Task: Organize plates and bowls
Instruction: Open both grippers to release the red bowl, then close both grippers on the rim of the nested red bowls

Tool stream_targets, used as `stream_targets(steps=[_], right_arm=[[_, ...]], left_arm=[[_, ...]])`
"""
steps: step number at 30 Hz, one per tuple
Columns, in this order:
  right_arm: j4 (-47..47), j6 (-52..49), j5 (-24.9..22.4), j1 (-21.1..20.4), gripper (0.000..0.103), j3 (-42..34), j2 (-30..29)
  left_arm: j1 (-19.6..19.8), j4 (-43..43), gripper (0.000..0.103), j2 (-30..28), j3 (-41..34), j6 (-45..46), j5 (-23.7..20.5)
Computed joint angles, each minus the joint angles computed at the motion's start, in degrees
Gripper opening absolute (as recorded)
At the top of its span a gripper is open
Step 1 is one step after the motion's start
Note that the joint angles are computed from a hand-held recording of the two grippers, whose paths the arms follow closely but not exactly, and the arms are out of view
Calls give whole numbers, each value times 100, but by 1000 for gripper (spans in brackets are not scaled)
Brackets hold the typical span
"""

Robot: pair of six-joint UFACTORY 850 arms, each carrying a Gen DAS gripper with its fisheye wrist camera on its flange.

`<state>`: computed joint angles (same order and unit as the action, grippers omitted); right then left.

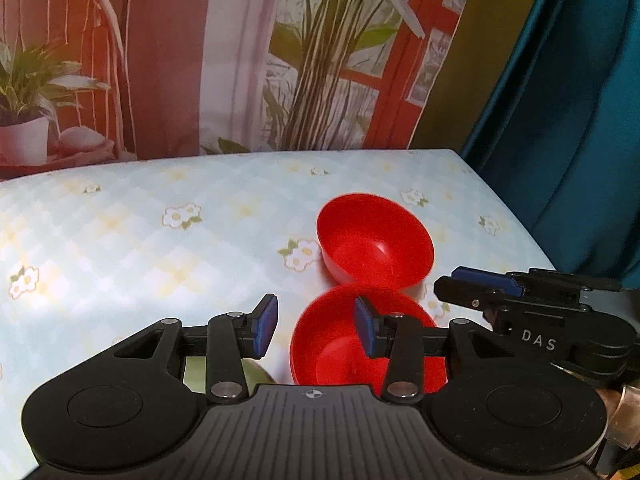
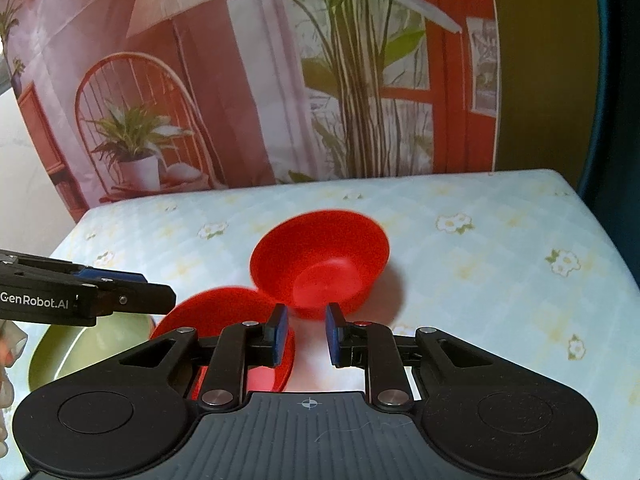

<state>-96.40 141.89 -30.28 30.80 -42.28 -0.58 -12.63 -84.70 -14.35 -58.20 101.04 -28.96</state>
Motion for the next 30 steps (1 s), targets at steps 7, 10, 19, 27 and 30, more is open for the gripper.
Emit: stream_targets(steps=[7, 10, 19, 27, 30], right_arm=[[-201, -12, 1, -258, 19, -41, 17], [-286, 5, 12, -369, 19, -53, 8], [-613, 329, 71, -682, 19, 13, -52], [-898, 806, 249, -858, 24, -10, -273], [-982, 943, 321, -901, 25, -45, -361]], left_arm=[[-113, -25, 44, -149, -254, -91, 81], [-166, -62, 44, -220, -345, -81, 143], [-289, 141, 44, -560, -731, -507, 236], [-431, 501, 49, -941, -1078, -949, 195], [-500, 767, 49, -1111, -1231, -1226, 176]])
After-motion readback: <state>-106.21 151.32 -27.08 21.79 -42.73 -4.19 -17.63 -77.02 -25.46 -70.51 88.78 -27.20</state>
